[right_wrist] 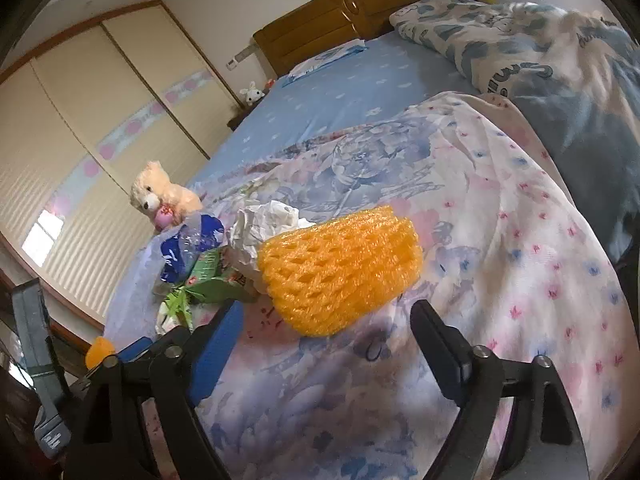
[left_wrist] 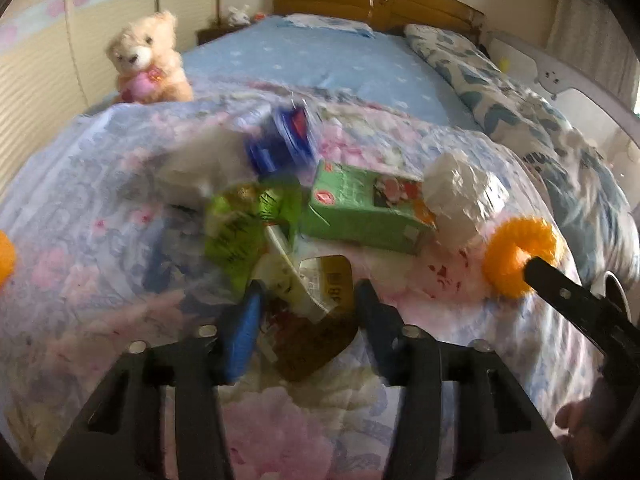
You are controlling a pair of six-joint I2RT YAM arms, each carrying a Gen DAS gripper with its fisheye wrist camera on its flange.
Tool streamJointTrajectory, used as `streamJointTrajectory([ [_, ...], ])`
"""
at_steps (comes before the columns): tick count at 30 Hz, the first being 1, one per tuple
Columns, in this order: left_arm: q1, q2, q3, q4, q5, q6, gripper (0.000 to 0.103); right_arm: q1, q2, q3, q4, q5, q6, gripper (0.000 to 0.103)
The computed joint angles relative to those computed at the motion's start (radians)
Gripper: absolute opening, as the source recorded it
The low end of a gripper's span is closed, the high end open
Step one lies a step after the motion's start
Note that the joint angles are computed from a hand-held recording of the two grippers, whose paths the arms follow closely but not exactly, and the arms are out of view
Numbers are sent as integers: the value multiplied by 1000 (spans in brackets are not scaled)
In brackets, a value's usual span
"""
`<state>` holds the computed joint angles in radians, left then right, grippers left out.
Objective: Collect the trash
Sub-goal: 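Grasp the green juice pouch with the left tool while the right grasps the orange foam net, then carry both items over the bin and open both tools to drop them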
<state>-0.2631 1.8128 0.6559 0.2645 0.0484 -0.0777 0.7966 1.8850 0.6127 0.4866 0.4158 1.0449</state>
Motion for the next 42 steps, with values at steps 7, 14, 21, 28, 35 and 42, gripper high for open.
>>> streamJointTrajectory([
  [7, 11, -103, -109, 43, 49, 47, 35, 38, -16, -24, -10, 42, -2, 19],
  [14, 4, -240, -235, 46, 145, 75, 34, 141, -102, -112, -21, 110, 52, 18],
  [21, -102, -383, -319, 24, 169, 77, 34, 236, -220, -198, -98, 192, 148, 18],
  [28, -241, -476, -355, 3, 162, 64, 34, 334, -357, -263, -234, 287, 271, 18],
  [35, -390, -500, -358, 3, 113, 40, 34, 453, -468, -305, -432, 381, 460, 18],
  [42, -528, -496, -335, 2, 64, 17, 34, 576, -554, -318, -689, 459, 708, 18],
])
